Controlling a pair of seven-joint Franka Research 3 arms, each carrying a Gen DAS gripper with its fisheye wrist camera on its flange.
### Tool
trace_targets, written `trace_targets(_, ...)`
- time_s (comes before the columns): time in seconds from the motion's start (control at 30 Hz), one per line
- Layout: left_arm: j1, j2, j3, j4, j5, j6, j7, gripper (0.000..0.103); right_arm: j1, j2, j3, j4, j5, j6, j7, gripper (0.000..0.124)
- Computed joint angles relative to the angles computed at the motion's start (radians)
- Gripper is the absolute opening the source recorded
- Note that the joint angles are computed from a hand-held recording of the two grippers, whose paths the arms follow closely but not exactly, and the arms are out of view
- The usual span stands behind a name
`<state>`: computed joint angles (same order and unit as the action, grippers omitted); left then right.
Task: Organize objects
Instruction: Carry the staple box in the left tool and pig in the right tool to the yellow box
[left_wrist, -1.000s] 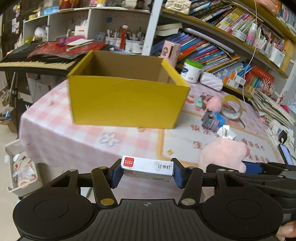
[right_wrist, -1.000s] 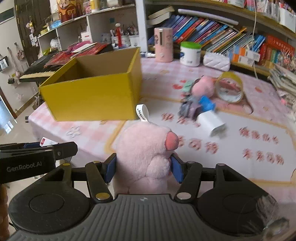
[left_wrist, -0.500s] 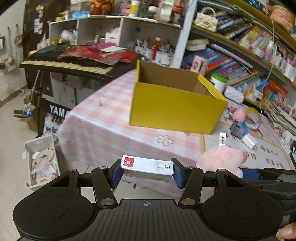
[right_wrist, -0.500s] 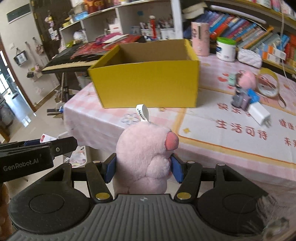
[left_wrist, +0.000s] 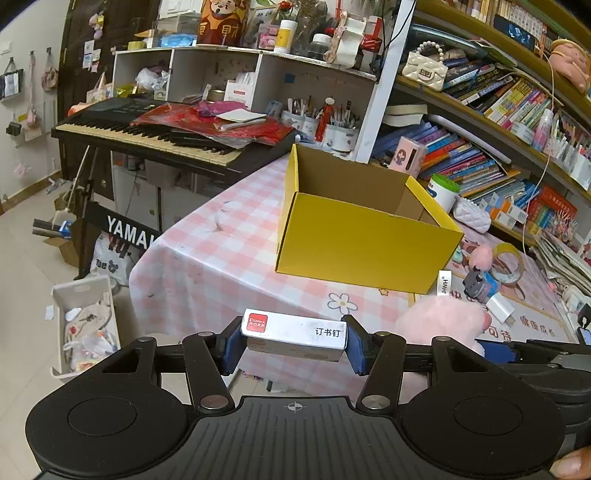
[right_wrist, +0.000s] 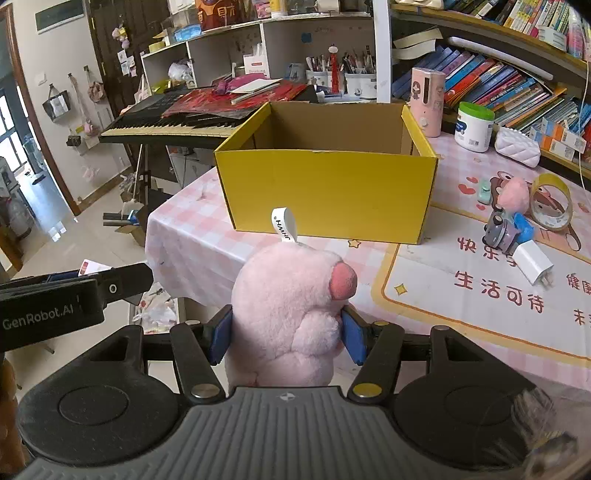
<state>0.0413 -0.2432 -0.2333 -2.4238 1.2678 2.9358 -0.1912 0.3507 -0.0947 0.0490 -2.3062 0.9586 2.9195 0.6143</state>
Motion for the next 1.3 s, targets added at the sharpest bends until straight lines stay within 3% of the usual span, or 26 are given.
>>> trace_targets(0.4,-0.030,0.098,0.019,0.090,0.016,0.005,0.038,0.053,-0.028,0.044,-0.005,0.039,-0.005,0.009,0.024,0.057)
trace_targets(0.63,-0.051,0.153,0.044,0.158,0.034,-0.011,0.039,0.053,-0.048,0.087,0.010,0.100,0.033,0.004,-0.028,0.057)
trace_targets(0.83,-0.069,0.207,0.062,0.257,0.151,-0.033,-0.030,0.053,-0.074,0.140,0.026,0.185,0.063,0.007,-0.056,0.057)
trace_targets(1.13,-0.104,0.342,0.108,0.460,0.252,-0.047,-0.079,0.053,-0.133,0.283,0.075,0.455,0.254,0.030,-0.249,0.057)
trace_targets(1.3,-0.129,0.426,0.135,0.558,0.190,-0.086,-0.011,0.053,-0.158,0.421,0.100,0.652,0.160,0.021,-0.213,0.057)
